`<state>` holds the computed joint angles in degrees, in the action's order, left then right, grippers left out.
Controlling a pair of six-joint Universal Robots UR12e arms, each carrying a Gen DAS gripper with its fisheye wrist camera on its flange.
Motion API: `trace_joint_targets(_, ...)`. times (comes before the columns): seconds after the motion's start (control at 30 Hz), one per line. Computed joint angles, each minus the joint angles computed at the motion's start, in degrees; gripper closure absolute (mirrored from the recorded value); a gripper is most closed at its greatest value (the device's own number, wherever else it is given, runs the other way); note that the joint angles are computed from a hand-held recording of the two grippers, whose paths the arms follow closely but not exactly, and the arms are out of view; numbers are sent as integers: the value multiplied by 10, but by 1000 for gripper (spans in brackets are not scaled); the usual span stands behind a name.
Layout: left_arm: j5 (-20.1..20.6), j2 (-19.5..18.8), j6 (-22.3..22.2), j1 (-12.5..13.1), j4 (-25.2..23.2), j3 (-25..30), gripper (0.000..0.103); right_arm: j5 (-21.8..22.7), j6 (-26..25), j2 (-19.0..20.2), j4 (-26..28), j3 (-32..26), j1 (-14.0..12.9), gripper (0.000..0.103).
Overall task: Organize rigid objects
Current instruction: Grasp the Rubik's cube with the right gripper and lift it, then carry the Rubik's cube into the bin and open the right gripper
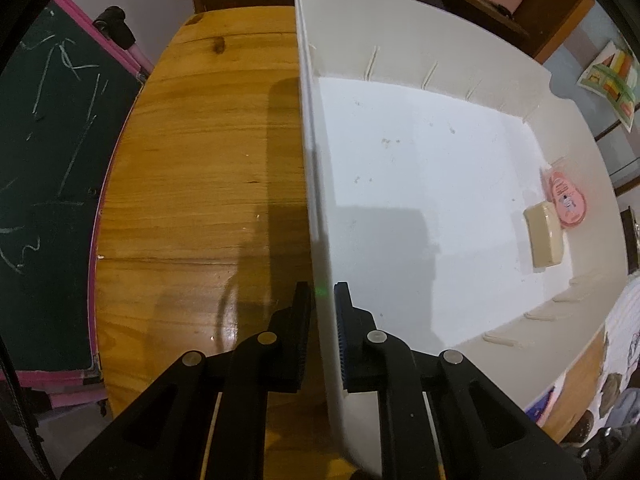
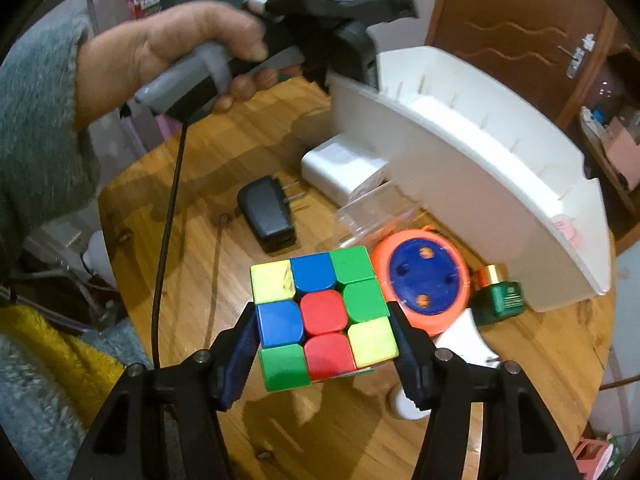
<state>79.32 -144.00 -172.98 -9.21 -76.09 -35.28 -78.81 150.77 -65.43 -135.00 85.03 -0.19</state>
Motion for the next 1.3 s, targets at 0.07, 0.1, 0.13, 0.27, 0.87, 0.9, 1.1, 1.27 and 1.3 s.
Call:
trace_joint_targets(0.07,1,6,-2,1,7,-10,90,-3,7,-3,-7,-1,-2,42)
trace_joint_targets(0.1,0,13,-3,1,18,-21,90,-5,12,-7,-15,-1,-3,42)
trace_joint_targets(0.13,-3,16,-3,2,22,-28,90,-4,15,-9,-22,-1,-4,42)
trace_joint_targets(0.27,-9,28,-4,0,38,-45,94,1,33,-16,-41,-7,-11,42)
trace_joint_targets(0.87,-5,27,0,1,53,-46,95,-40,206,53,-55,-162,-40,44)
trace_joint_targets(0.9,-5,27,-1,1,54,-46,95,-39,218,64,-45,-180,-41,43)
trace_joint_targets(1.1,-5,28,-2,1,54,-46,95,-19,276,126,34,-275,-46,44)
trace_joint_targets(1.27,-1,29,-3,0,58,-48,95,7,327,183,127,-345,-46,43)
trace_joint_targets(1.3,1,29,-2,0,59,-49,95,8,333,190,138,-354,-46,43)
